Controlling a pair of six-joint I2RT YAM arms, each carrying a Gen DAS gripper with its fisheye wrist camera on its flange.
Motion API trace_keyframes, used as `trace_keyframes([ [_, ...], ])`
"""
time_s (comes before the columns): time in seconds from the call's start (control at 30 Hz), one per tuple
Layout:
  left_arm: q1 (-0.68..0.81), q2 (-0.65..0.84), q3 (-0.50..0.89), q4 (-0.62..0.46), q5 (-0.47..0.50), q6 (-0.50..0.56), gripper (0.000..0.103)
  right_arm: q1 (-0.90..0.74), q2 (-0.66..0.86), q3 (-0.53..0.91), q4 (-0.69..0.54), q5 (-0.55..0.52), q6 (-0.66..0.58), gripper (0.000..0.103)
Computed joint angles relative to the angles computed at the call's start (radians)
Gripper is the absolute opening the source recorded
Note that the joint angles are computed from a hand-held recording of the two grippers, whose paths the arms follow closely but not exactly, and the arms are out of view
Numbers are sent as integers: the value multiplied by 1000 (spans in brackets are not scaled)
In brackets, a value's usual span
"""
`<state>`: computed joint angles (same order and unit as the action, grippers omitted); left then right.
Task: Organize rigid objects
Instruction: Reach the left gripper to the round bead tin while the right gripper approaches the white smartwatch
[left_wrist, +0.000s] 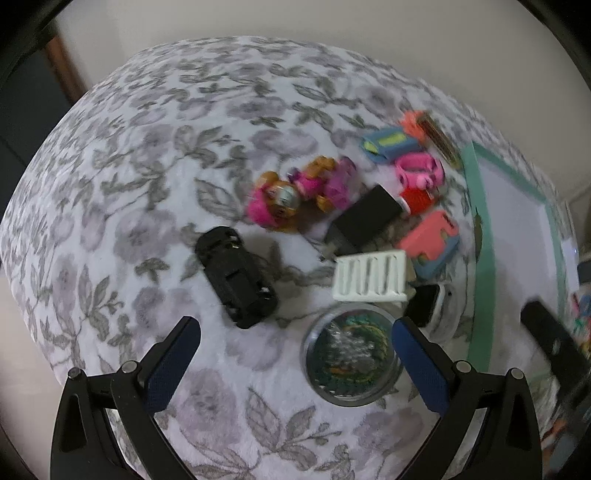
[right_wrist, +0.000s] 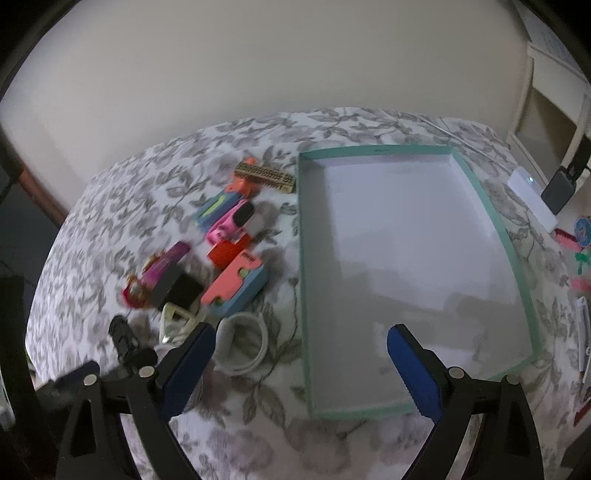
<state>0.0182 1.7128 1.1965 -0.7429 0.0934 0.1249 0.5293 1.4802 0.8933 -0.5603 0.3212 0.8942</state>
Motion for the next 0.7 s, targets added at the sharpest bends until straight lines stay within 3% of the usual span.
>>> trace_keyframes([
  [0.37,-114,34,-22,9,-67,69,101,-47,120,55,70,-57,-67,93],
  [0.63,-146,3,-90,7,-18,59,74,-41,98,18,109,-102,-49,87],
  [0.7,-162,-9,-114,18,-22,50,73,-36,99,21,109,-103,-55,86],
])
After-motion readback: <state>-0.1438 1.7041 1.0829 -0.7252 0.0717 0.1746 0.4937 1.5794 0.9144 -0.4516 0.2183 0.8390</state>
